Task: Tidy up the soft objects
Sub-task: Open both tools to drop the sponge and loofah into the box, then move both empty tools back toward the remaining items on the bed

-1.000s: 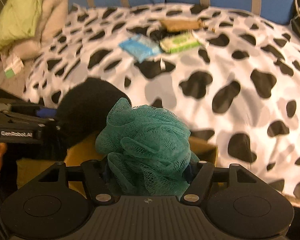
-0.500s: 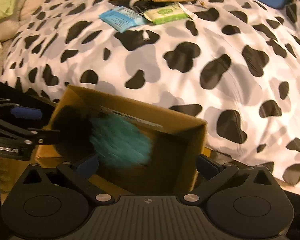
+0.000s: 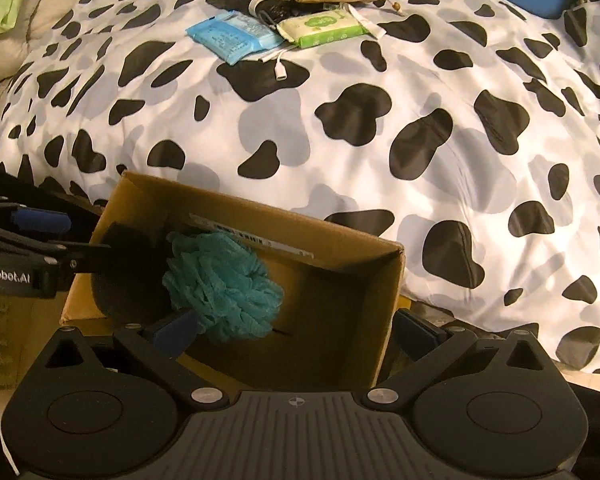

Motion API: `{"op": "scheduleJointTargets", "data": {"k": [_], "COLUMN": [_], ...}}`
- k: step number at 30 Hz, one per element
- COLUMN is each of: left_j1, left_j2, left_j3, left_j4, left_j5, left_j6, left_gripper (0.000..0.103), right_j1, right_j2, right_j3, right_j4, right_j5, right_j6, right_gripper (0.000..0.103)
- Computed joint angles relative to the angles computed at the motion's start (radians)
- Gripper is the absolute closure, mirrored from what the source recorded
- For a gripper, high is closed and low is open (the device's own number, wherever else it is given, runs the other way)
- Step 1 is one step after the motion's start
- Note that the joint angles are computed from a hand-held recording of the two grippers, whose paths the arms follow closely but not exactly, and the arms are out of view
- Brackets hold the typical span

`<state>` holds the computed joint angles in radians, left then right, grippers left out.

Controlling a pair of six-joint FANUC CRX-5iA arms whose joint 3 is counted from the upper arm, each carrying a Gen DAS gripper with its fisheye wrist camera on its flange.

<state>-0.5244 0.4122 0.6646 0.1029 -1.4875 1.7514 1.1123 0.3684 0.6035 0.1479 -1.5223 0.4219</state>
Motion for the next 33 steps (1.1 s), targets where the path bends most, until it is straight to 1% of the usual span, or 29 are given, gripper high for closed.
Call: {"op": "scheduleJointTargets", "data": {"k": [2,5,9,14,17,19,22,25,27,30,33], "left_j1": [0.007,0.012,0.015,0.019,0.021,0.026,0.039,0.04,0.039,0.039,0.041], "left_j2": [-0.005,-0.001,0.002,0.009,0.013,0.013,0.008,0.016,0.031,0.054,0.075], "left_j3": [-0.008,-0.005,-0.002,0.007,0.011,0.009,-0.009,0.006,0.031,0.068,0.102], "left_j4": [0.009,0.019,0.029,0.039,0.048,0.066,0.112,0.115,0.107,0.096,0.086], "left_j5": [0.011,0.006,0.001,-0.007,-0.006,0.003,0.035,0.049,0.044,0.044,0.047], "left_j6": [0.018,0.027,0.019,0.011,-0.001,-0.012,-0.033,-0.044,-0.048,-0.064,-0.074], "left_gripper": [0.026,0.026,0.026,0.026,0.026,0.026,0.026,0.026,0.026,0.026,0.026], "right_j1": [0.0,-0.001,-0.001,0.002,-0.006,-0.008,0.002,0.01,0.007,-0.004,-0.028], "right_j2": [-0.002,-0.001,0.0,0.012,0.011,0.002,-0.003,-0.009,-0.026,-0.038,-0.038], "right_j3": [-0.002,-0.001,0.002,0.023,0.022,0.005,-0.018,-0.044,-0.076,-0.098,-0.095], "right_j4": [0.006,0.009,0.01,0.024,0.024,0.044,0.126,0.204,0.237,0.255,0.222], "right_j5": [0.002,0.002,0.003,0.004,0.012,0.031,0.045,0.065,0.102,0.141,0.164], "right_j6": [-0.007,-0.014,-0.008,0.031,0.027,0.011,0.0,0.003,-0.013,-0.026,-0.01], "right_gripper": [0.0,0.0,0.0,0.0,0.0,0.0,0.0,0.0,0.0,0.0,0.0]}}
